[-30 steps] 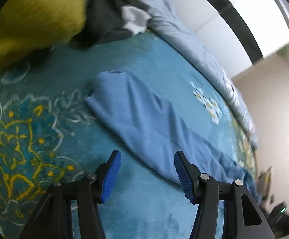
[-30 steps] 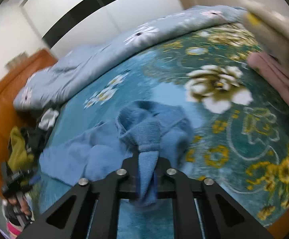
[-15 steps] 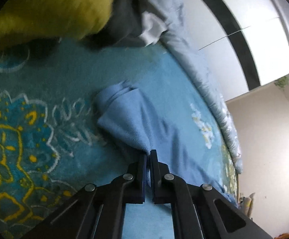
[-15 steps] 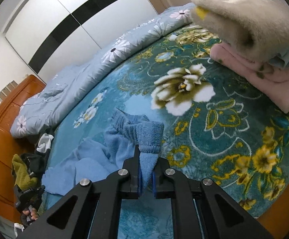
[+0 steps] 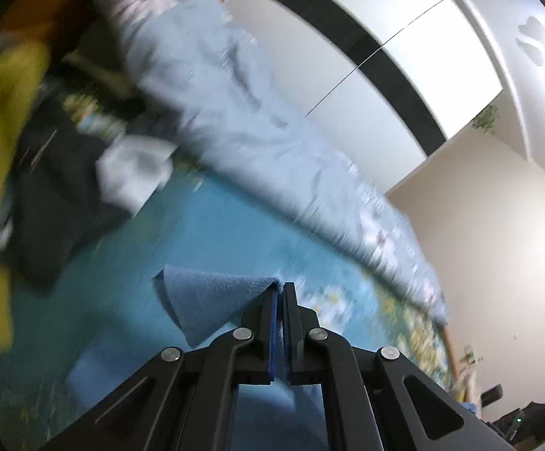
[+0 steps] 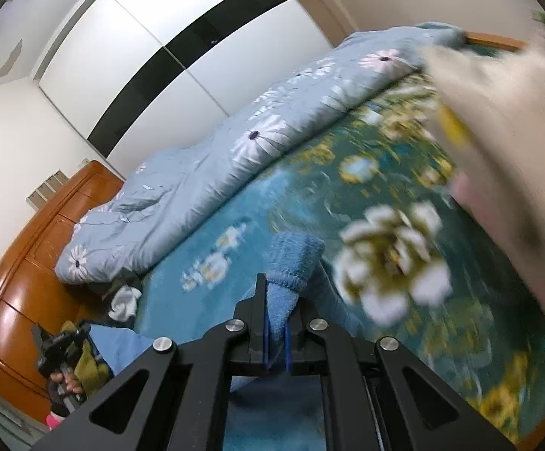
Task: Fold clothes
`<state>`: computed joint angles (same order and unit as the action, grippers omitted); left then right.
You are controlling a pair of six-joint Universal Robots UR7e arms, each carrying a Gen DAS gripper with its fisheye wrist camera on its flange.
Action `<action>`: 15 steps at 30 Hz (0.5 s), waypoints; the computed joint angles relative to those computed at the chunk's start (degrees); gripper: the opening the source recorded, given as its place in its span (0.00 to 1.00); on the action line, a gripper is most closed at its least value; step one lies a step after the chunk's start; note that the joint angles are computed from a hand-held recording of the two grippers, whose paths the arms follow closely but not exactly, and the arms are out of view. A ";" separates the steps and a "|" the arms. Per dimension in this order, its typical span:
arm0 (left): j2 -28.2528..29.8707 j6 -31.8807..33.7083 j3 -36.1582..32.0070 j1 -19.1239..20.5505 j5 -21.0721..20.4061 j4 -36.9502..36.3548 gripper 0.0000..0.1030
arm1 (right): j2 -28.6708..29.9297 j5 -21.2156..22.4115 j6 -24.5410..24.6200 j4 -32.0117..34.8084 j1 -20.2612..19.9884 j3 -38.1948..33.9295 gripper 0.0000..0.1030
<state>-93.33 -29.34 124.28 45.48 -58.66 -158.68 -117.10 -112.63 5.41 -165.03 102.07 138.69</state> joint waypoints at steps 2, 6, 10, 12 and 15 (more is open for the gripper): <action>3.78 2.14 -5.29 -0.69 0.39 -1.71 0.02 | 4.68 0.05 -0.13 -0.94 1.75 -5.11 0.05; 6.40 11.76 -12.53 -6.63 4.78 -5.57 0.02 | 10.95 -0.33 -2.56 -4.55 6.59 -13.46 0.05; 4.79 19.46 -15.38 -12.24 9.79 -6.68 0.02 | 13.97 -2.81 -7.90 -9.75 11.52 -18.23 0.05; 2.11 20.90 -14.03 -13.86 10.68 -6.58 0.02 | 13.19 -2.48 -8.35 -11.33 12.03 -18.14 0.05; -4.01 17.23 -8.47 -14.68 11.19 -1.44 0.02 | 9.40 -2.50 -7.10 -8.88 10.49 -14.29 0.05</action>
